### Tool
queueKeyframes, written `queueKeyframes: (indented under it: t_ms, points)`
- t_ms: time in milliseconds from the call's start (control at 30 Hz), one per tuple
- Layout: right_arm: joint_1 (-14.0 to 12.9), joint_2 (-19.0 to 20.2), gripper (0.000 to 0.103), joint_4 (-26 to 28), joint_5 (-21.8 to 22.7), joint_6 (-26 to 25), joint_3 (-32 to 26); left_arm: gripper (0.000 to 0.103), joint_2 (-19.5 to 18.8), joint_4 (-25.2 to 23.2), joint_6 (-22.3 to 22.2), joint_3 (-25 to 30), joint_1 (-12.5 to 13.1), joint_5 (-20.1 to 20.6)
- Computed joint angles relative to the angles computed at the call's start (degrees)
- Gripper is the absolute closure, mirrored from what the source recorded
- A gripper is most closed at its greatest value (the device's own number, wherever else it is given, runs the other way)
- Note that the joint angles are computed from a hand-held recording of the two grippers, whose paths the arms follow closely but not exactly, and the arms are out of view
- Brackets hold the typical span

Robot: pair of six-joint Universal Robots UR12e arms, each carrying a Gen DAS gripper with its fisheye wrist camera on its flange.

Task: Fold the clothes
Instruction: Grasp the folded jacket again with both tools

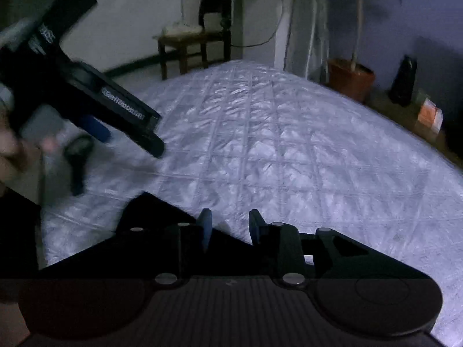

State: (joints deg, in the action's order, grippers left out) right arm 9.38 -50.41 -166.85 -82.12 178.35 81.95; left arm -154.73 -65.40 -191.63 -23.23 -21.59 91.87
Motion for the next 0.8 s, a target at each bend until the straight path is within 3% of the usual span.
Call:
queueKeyframes:
  t_ms: [67, 133, 233, 333, 467, 533, 567, 633, 800]
  points:
    - [0.6, -0.5, 0.070, 4.9, -1.3, -3.4, 0.2, 0.013, 0.0, -0.1, 0.9, 0.1, -0.3, -0.4]
    - [1.4, -0.2, 0.069, 6.9, -7.5, -3.4, 0.3, 0.013, 0.1, 0.2, 1.4, -0.2, -0.6, -1.1]
    - [-0.3, -2.3, 0.065, 1.8, -7.7, 8.8, 3.7, 0.012, 0.1, 0.4, 2.7, -0.2, -1.2, -1.9]
    - [-1.6, -6.0, 0.033, -6.0, -15.1, 16.8, 9.7, 0.012, -0.5, -0.8, 4.5, 0.9, -1.9, -2.7]
    - [-4.0, -12.2, 0.036, -7.3, -27.8, 24.7, 18.4, 0.012, -0.3, -0.8, 7.5, 0.4, -2.9, -4.4]
    - [-6.2, -15.2, 0.033, -5.7, -30.9, 29.2, 22.3, 0.012, 0.4, -0.2, 10.1, -1.1, -3.5, -5.3]
    - [-7.4, -16.4, 0.033, -4.2, -31.3, 30.8, 23.7, 0.012, 0.6, -0.2, 11.4, -1.9, -3.8, -5.6]
    - [-9.2, -17.6, 0.033, -2.5, -32.4, 29.2, 25.3, 0.012, 0.8, -1.3, 13.6, -2.6, -4.4, -5.5]
    - [-13.3, -18.2, 0.034, 0.5, -21.5, 23.8, 25.1, 0.012, 0.4, -5.1, 16.3, -2.8, -5.7, -3.6]
